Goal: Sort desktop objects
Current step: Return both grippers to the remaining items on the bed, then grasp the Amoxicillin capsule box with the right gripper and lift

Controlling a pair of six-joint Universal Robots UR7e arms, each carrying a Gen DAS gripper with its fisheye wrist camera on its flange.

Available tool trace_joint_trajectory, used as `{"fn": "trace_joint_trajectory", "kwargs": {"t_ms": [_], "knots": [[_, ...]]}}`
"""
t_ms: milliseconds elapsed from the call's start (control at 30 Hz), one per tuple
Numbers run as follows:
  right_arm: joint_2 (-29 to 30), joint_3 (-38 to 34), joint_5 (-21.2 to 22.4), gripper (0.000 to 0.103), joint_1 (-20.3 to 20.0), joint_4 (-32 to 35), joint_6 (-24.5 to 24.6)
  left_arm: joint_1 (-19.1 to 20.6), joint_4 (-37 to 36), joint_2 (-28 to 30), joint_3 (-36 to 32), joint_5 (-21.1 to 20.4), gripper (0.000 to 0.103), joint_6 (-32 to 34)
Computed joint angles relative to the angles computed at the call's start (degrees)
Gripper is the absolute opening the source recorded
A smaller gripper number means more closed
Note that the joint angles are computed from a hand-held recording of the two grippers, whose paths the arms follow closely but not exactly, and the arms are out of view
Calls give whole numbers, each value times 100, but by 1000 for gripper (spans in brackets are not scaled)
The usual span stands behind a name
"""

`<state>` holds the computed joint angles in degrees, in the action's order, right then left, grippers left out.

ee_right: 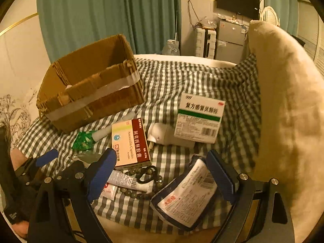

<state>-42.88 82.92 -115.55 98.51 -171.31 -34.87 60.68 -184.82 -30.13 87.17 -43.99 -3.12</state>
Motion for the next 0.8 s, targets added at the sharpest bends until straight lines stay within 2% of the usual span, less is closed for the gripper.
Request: {"fn": "trace_joint_trajectory", "kwargs": {"t_ms": [200,400,533,800], "knots": [[113,-48,144,91,-63,64,-85,233,449,163,-319,-70,98,-115],[264,-288,131,91,-149,465,63,426,572,234,-520,-550,101,163],[385,-487,127,91,-172,699,134,522,756,267,-644,-759,103,88],[732,-906,72,91,-145,1050,-18,542,1001,394,-859,-625,103,173]]}}
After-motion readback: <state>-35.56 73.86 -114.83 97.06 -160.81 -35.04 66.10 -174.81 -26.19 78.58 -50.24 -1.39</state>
